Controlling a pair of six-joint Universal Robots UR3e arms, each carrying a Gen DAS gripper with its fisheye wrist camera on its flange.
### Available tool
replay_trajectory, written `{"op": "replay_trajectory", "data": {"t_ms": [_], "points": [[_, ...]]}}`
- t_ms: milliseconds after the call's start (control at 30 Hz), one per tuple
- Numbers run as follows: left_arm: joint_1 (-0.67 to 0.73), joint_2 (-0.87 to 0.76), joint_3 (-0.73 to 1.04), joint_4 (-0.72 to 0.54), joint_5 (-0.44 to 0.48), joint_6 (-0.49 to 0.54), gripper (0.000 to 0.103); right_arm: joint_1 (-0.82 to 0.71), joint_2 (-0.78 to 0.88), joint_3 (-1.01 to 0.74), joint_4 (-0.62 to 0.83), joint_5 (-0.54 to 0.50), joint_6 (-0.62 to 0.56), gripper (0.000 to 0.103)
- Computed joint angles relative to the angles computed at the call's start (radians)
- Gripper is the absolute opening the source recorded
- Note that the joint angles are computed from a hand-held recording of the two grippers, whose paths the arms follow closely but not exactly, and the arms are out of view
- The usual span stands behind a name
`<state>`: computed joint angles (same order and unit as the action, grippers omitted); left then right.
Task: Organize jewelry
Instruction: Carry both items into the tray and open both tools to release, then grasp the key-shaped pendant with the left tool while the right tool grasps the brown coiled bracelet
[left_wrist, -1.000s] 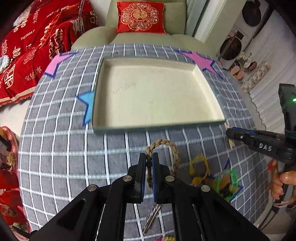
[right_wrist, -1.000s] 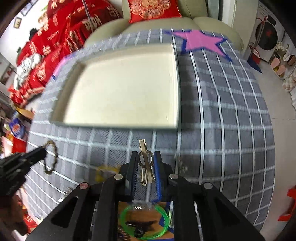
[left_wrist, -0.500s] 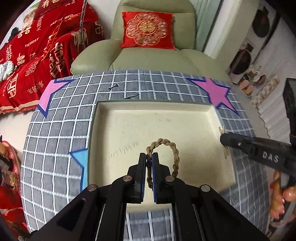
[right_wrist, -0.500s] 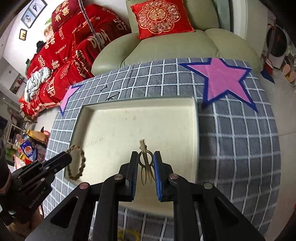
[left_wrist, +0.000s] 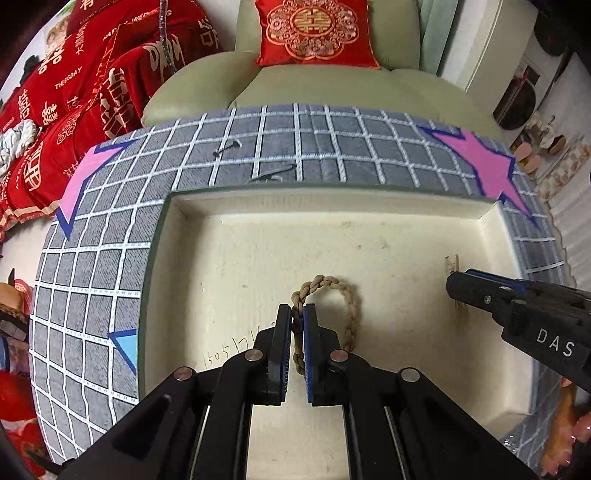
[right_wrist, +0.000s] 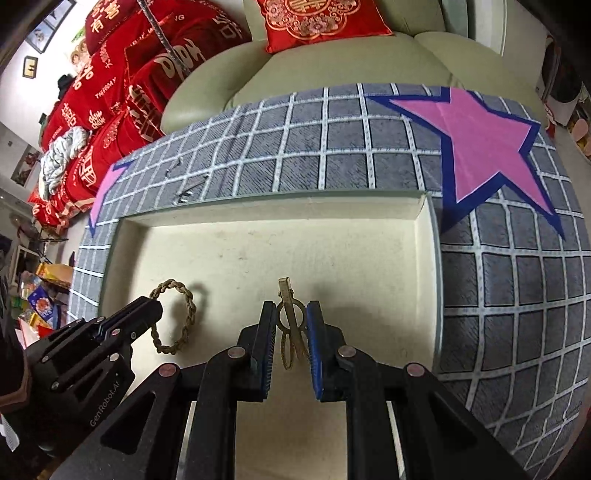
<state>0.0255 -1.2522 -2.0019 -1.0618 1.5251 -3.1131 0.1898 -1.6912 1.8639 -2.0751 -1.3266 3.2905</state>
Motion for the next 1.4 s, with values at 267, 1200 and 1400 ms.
{"op": "replay_trajectory", "data": {"t_ms": [267,1200,1400], "points": [[-0.071,-0.039,0.004,0.026,0.1,-0.013,0.014,-0.009,-0.008,0.018,0.006,0.003,-0.01,0.023],[-0.04,0.231,0.026,-0.16,0.082,0.034,0.103,-0.14,-0.407,0.004,0.316,0.094,0.031,0.07],[0.128,0.508,0.014,-0.444,-0.014,0.174,0.103,-0.203,-0.567,-0.022,0.516,0.113,-0.002,0.079]]}}
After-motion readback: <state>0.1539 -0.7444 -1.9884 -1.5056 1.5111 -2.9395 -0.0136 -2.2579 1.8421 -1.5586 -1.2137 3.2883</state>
